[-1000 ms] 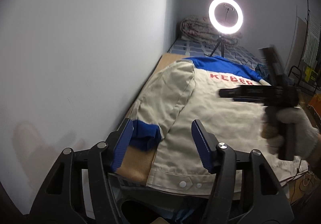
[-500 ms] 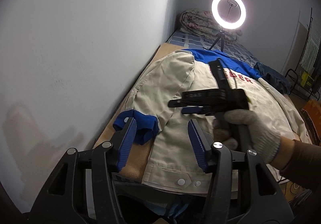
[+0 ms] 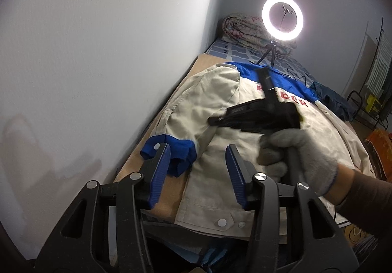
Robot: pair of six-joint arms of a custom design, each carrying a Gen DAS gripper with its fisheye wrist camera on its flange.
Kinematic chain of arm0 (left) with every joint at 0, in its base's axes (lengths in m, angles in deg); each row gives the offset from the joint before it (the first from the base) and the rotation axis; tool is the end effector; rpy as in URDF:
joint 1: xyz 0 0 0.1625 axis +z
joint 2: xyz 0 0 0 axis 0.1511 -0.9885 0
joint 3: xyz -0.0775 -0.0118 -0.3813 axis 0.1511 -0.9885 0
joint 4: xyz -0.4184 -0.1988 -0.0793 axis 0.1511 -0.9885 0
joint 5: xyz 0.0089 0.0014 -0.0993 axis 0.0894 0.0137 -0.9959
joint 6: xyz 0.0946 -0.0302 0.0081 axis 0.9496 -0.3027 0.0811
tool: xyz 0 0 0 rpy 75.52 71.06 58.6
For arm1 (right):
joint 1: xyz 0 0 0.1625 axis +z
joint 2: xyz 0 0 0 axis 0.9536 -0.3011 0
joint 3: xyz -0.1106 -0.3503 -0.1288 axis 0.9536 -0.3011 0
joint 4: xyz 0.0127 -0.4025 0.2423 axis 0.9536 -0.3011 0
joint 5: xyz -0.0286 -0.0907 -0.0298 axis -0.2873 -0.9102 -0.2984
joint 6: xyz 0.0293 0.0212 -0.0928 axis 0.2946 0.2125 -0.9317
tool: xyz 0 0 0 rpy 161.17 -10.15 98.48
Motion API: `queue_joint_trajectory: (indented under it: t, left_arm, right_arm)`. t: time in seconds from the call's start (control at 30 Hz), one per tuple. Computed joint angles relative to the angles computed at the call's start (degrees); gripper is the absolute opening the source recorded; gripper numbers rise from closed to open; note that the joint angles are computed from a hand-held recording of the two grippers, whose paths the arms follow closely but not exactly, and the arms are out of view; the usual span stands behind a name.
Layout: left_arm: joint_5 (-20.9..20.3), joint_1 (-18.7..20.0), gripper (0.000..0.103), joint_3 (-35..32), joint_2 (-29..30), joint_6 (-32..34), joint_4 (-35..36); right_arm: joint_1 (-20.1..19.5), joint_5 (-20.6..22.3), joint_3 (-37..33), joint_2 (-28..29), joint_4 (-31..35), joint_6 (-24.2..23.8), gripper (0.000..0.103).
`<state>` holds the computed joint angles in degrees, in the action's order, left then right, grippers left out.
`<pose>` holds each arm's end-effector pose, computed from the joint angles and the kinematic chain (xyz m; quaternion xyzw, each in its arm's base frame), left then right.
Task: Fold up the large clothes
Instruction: 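Grasp the blue cuff with the left gripper while the right gripper pinches the jacket's side, then lift the sleeve by its cuff with the left gripper and fold it across the back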
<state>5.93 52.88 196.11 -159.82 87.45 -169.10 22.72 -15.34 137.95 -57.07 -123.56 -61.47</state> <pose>-0.0737 -0.5275 0.2150 0.2421 0.8812 -0.3412 0.2202 0.1949 -0.7252 0.0167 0.0193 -0.9752 0.2201 0.0096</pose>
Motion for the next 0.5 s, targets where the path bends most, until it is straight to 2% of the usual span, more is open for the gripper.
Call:
queue_joint_trajectory:
  t: [0.2,0.27,0.3,0.4,0.5]
  left_arm:
    - [-1.37,0.09,0.048,-0.46,-0.39,-0.54,2.36]
    - [-1.70,0.20,0.048,-1.58,0.33,-1.22,4.42]
    - [-2.17,0.40,0.048,-2.70,1.13,-1.87,6.20]
    - [-4.93,1.87,0.048,-7.99,5.12,-4.28,13.02]
    - [-4.69,3.40,0.048,-13.35,10.53,-6.48,17.59]
  right_arm:
    - [-0.56,-0.03,9.52,-9.42,-0.81,-3.17,0.001]
    - [-0.67,-2.94,11.91,-11.86,-1.23,-4.95,0.001]
    - [-1.01,-4.52,13.34,-13.68,-0.96,-5.32,0.001]
    - [-2.95,-4.52,15.80,-15.96,-0.35,-4.38,0.001]
    - [-3.70,-6.26,17.00,-16.25,-0.69,-5.39,0.001]
